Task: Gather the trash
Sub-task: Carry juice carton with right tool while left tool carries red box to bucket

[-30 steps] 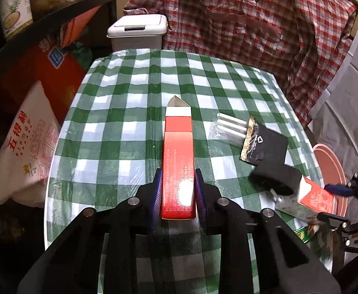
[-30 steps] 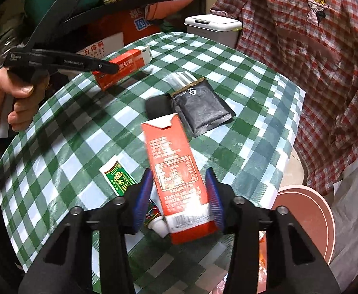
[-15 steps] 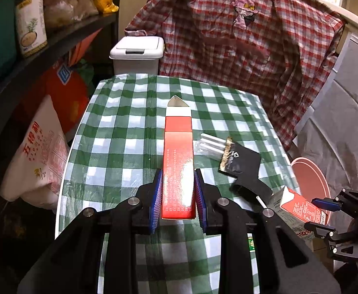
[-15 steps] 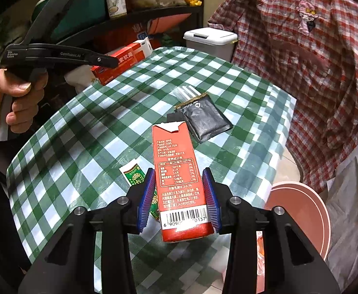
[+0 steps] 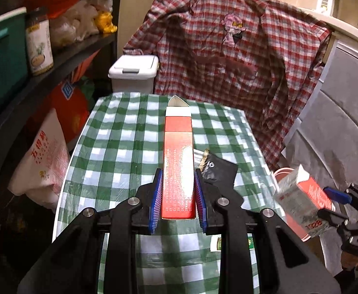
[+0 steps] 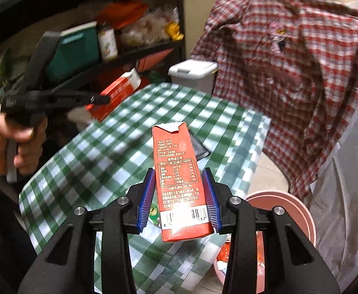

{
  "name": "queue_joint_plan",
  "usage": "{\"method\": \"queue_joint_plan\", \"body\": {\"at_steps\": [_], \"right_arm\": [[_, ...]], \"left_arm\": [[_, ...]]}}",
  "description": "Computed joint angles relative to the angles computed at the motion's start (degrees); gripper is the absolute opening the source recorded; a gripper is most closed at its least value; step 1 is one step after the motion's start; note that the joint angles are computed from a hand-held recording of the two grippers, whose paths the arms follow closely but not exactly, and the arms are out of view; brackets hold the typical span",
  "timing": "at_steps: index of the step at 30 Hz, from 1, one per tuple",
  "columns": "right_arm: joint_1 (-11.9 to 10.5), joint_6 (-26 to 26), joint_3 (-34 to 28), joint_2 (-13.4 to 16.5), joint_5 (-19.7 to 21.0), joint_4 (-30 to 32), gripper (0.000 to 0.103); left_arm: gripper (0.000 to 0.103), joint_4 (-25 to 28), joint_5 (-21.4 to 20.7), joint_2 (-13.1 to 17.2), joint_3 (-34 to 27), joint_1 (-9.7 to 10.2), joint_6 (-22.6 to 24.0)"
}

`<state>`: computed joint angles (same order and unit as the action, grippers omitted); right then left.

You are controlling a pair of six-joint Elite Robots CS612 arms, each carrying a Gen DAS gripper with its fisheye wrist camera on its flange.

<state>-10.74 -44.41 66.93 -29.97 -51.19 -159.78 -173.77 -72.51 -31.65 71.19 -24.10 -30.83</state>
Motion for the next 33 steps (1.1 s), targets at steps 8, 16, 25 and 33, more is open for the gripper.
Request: {"method": "queue_joint_plan", "body": {"at_steps": [8, 16, 25, 33], "right_arm": [[-1.2, 15.2, -0.2, 0.5, 1.4, -12.0, 0.04], [-2.2, 27.5, 0.5, 0.6, -1.8, -23.0, 0.04], [-3.3, 34.1, 0.1, 0.9, -8.5, -31.3, 0.04], [-4.4, 39.8, -1.4, 2.5, -12.2, -31.9, 0.04]], "left_arm": [[0.025, -3.9, 2.2, -1.2, 1.7, -1.25, 0.8], [0.025, -6.5, 4.0, -1.0, 1.4, -2.26, 2.0], [0.025, -7.8, 5.2, 0.3, -1.1, -3.42, 3.5], [0.025, -6.0, 4.6, 2.4, -5.0, -4.43, 4.6]]}}
